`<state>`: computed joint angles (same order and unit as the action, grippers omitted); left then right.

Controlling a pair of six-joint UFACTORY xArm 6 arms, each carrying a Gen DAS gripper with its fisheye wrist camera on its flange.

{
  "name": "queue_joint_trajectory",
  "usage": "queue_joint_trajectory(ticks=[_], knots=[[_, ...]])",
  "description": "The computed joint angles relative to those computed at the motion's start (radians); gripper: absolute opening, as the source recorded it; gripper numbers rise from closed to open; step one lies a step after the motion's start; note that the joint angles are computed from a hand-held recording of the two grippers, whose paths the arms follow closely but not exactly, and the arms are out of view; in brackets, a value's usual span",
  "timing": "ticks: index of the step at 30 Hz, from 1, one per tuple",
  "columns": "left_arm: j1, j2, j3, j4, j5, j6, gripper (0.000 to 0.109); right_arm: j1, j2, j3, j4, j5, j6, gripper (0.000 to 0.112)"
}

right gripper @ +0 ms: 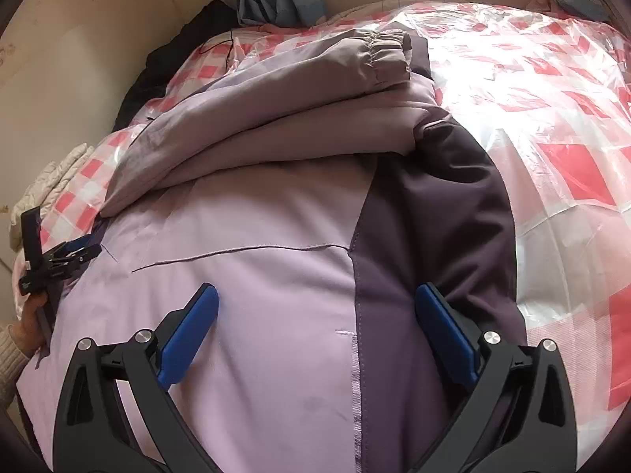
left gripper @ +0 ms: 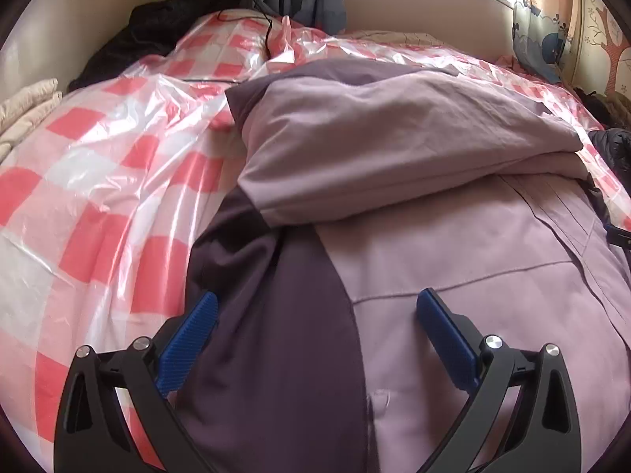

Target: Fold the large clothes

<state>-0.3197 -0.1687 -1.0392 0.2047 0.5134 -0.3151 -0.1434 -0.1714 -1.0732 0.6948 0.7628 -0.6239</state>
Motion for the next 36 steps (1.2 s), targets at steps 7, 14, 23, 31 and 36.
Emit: queue_joint_trajectory(ticks=[7,14,23,31,36], knots=[[-0.031,-0.184,0.064,-0.063,0.276,-0.054,0.097,0.041,-0.04,-0.057,-0.322,0.174,0.253,0.097],[-0.023,-0.492,0.198,-0.087,0.494,-0.005,0.097,-0.146,-0.329,0.046,-0.138,0.489,0.155,0.097],[0.166,-0.84,0.327,-0.531,0.78,0.236,0.097,-0.638,-0.517,0.071,-0.032,0.922,0.021,0.097],[0.113,-1.164,0.581,-0.711,0.838,0.201,0.097,-0.918,-0.678,0.178,-0.06,1.073,-0.185,0.097],[-0.266,-1.245,0.661,-0.385,0.718,-0.131,0.097,-0.863,-0.938,0.343,-0.211,0.867,-0.352,0.097]])
